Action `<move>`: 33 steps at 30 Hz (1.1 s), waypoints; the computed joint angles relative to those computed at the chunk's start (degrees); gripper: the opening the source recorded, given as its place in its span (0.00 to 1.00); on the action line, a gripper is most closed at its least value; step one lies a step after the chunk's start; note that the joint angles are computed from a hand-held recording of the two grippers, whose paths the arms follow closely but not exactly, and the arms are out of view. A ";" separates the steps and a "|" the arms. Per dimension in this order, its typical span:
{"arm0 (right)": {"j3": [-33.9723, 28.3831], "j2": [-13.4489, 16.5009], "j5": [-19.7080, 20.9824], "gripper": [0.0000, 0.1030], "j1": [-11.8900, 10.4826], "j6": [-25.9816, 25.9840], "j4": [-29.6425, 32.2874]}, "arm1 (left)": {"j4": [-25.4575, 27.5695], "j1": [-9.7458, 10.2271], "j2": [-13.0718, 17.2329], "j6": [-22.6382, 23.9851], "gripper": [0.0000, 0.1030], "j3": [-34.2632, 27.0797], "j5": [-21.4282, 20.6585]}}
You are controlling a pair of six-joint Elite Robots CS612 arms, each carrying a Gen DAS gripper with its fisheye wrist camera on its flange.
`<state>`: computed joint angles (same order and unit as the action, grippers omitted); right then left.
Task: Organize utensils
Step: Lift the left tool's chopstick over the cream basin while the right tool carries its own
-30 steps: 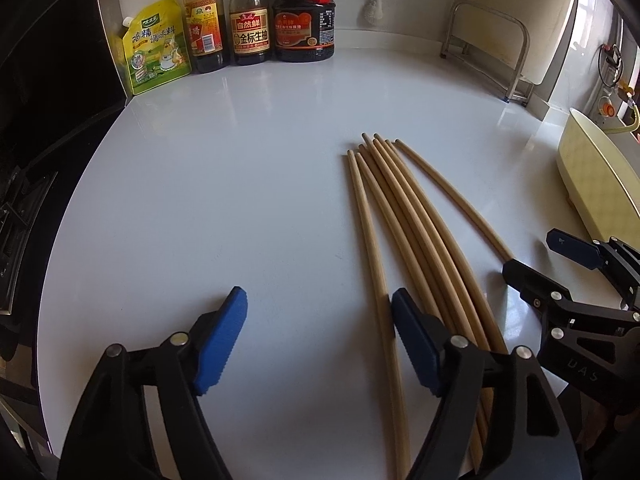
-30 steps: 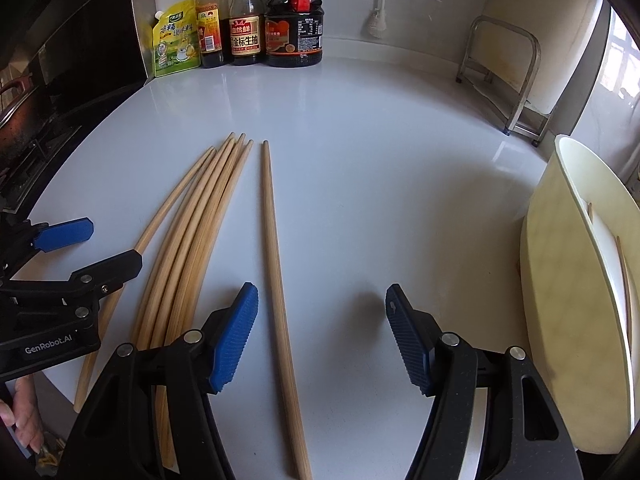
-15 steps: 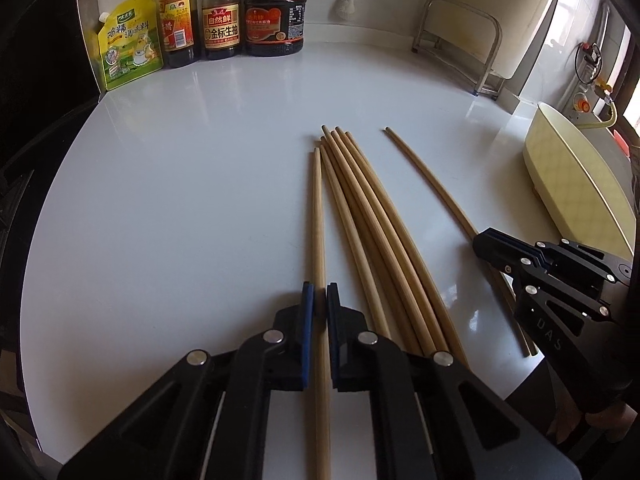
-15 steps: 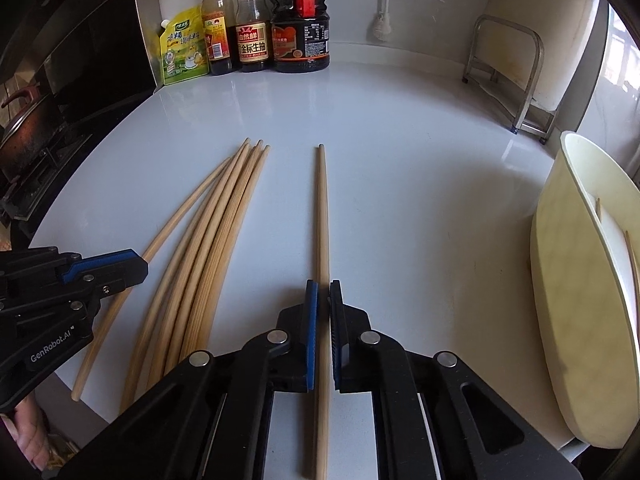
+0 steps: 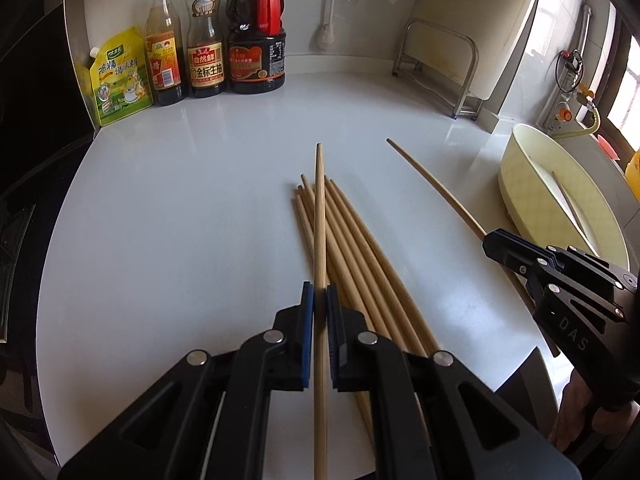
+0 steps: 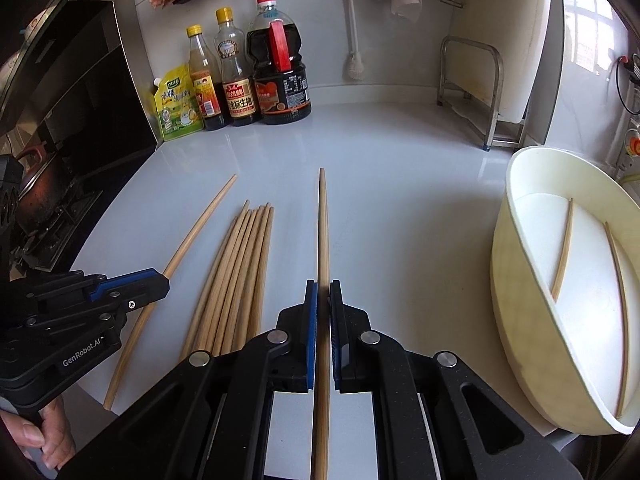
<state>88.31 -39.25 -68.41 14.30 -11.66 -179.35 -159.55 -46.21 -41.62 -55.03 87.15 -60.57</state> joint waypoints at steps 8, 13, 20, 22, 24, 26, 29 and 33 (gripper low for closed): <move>1.02 -1.29 0.36 0.06 -1.77 4.17 -4.14 | -3.15 0.17 0.64 4.60 0.07 -3.01 -0.76; 1.70 -2.27 0.09 0.06 -3.45 7.56 -7.23 | -3.81 -0.06 1.46 8.03 0.07 -6.12 0.02; 2.19 -3.09 -1.60 0.06 -6.54 13.58 -9.63 | -4.90 -0.27 4.03 14.44 0.07 -12.88 -2.04; 2.50 -3.31 -2.56 0.06 -7.41 15.04 -10.15 | -4.70 -0.31 5.10 16.41 0.07 -15.41 -3.01; 2.51 -3.41 -3.45 0.06 -8.10 16.44 -10.13 | -3.96 -0.29 6.34 18.25 0.07 -18.32 -4.37; 2.48 -3.48 -4.15 0.06 -8.87 17.78 -9.93 | -3.09 -0.29 7.71 20.00 0.07 -21.42 -5.74; 2.47 -3.57 -5.68 0.06 -9.84 19.53 -9.60 | -1.46 -0.39 9.99 22.54 0.07 -26.46 -7.54; 2.39 -3.42 -7.20 0.06 -11.13 21.61 -8.63 | 2.24 -0.59 13.62 25.71 0.07 -34.07 -9.92</move>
<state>90.70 -42.67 -75.61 3.17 9.94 -187.98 -157.31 -46.80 -28.00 -29.32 53.08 -70.49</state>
